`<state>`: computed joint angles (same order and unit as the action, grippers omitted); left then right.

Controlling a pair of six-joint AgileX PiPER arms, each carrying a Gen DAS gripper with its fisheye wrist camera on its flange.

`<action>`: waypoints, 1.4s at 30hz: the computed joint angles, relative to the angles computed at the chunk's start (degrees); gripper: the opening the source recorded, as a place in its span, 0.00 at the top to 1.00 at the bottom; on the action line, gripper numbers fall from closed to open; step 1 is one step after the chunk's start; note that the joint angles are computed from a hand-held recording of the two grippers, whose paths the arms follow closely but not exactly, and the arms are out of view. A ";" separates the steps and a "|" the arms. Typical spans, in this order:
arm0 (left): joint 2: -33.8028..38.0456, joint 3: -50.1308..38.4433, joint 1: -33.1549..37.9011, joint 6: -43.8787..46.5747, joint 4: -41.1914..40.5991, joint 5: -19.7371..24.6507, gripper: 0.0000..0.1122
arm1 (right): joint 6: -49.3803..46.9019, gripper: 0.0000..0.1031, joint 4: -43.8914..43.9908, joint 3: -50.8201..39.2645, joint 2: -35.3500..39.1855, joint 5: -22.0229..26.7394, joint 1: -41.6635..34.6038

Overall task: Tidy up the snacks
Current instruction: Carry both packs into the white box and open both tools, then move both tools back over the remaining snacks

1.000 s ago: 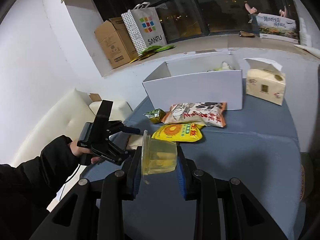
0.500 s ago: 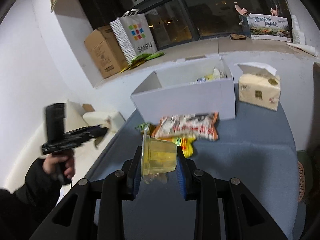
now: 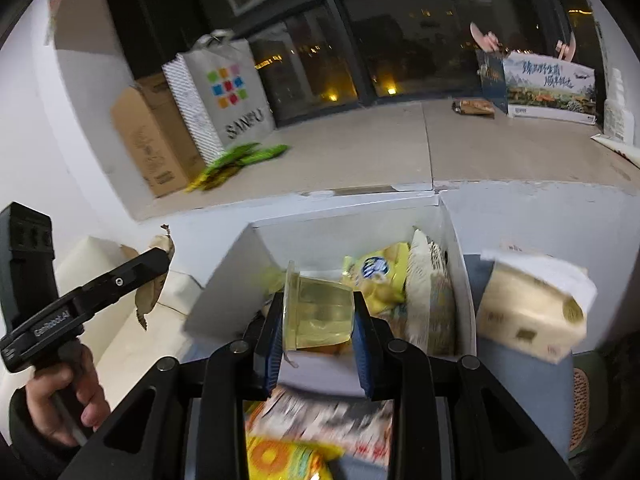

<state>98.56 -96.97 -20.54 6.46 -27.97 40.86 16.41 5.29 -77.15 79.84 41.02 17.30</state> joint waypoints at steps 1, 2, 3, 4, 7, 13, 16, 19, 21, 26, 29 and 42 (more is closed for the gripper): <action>1.58 -1.72 0.00 -0.43 0.49 0.66 0.58 | 0.02 0.68 -0.16 -1.71 1.99 0.71 -0.60; 3.23 -3.48 0.07 -0.83 1.03 1.37 0.57 | -0.73 0.68 0.53 -3.68 4.24 1.62 -1.50; 4.86 -5.37 0.07 -1.74 2.25 2.61 0.55 | -1.91 0.68 1.44 -4.60 5.50 1.80 -2.27; 5.74 -6.18 0.11 -2.13 2.80 3.59 0.48 | -2.47 0.68 1.78 -5.62 6.66 2.14 -2.81; 4.81 -3.70 0.18 -5.42 5.92 1.04 0.08 | -4.24 0.49 4.55 -8.31 9.48 3.68 -4.87; -0.65 2.65 1.55 -1.63 4.50 -2.23 0.08 | 0.48 0.00 -1.73 -5.74 7.21 1.21 -4.56; -3.78 5.15 1.41 -0.66 5.81 -3.19 0.08 | 0.83 0.00 -3.84 -4.43 5.48 1.34 -3.59; -7.47 8.07 1.61 1.26 5.12 -3.42 0.08 | 0.29 0.00 -4.29 -2.80 3.10 1.54 -2.45; -11.43 11.83 1.60 3.93 3.89 -4.37 0.08 | 0.79 0.00 -5.83 -1.23 0.78 1.62 -1.00; -22.56 23.91 1.38 14.95 -2.93 -5.15 0.08 | 4.75 0.00 -10.37 6.75 -8.44 0.37 4.37; -29.81 31.80 -0.39 16.81 -2.53 -4.78 0.08 | 10.50 0.00 -16.41 13.67 -15.18 -0.18 10.29; -52.47 55.15 -9.70 3.82 7.30 -4.87 0.08 | 46.94 0.00 -42.24 34.19 -30.60 10.20 45.95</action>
